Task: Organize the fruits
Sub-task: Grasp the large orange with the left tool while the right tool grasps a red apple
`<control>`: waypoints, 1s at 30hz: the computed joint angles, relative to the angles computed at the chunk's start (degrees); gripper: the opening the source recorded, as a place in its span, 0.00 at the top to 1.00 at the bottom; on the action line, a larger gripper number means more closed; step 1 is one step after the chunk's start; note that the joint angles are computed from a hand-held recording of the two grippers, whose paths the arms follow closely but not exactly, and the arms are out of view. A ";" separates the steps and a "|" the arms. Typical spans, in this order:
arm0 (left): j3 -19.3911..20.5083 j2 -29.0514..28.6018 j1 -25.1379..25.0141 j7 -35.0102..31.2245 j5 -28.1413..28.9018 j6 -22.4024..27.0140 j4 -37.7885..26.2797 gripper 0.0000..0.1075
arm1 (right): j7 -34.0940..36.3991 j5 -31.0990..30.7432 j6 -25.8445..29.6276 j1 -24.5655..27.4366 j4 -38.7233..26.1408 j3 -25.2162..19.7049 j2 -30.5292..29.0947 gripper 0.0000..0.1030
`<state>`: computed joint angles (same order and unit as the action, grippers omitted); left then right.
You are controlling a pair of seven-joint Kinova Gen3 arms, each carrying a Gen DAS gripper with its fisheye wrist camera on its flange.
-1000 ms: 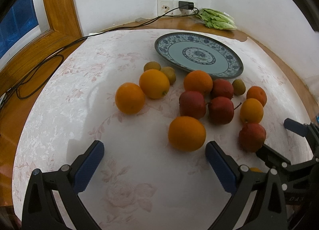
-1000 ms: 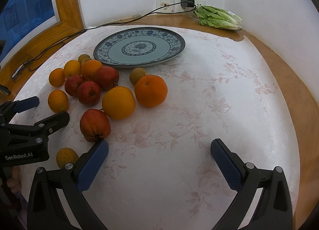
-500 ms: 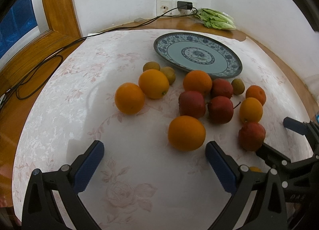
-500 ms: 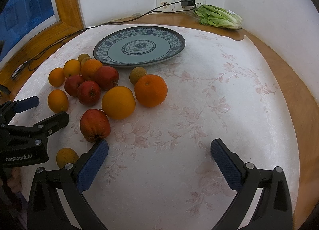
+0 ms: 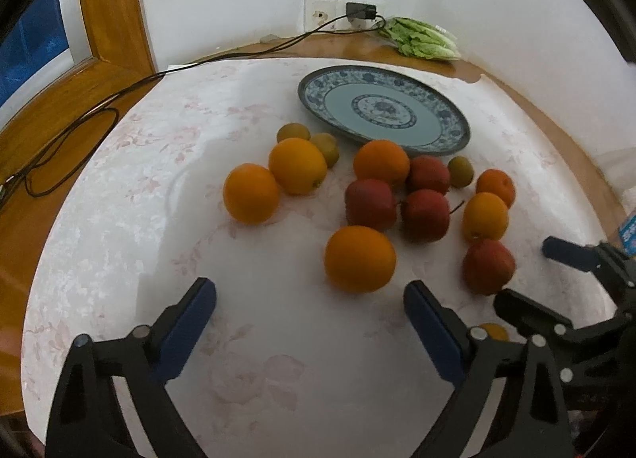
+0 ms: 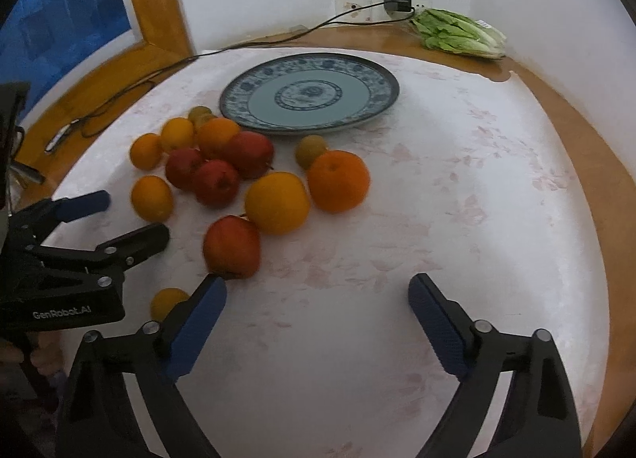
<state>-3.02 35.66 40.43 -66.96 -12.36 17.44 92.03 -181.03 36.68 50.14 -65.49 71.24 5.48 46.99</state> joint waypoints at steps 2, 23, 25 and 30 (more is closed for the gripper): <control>0.98 -0.35 -0.81 -0.59 0.30 -0.37 0.35 0.15 | -0.87 0.40 -1.44 -0.13 1.13 0.19 -0.57 0.13; 8.21 -0.20 -6.81 -8.25 5.95 -2.21 0.15 0.67 | -2.85 2.28 -9.54 -0.85 5.03 1.30 -2.65 0.47; 7.87 -0.31 -6.52 -8.78 6.16 -2.35 0.36 0.67 | -2.49 2.20 -9.81 -0.77 4.85 1.24 -2.68 0.48; 8.94 -0.59 -7.74 -10.57 7.89 -2.48 0.88 0.67 | -1.06 1.92 -10.93 -0.41 4.01 1.11 -2.47 0.49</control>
<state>5.92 35.06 32.69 -77.52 -4.46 14.95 92.92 -182.09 38.60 39.21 -65.90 75.25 6.60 44.52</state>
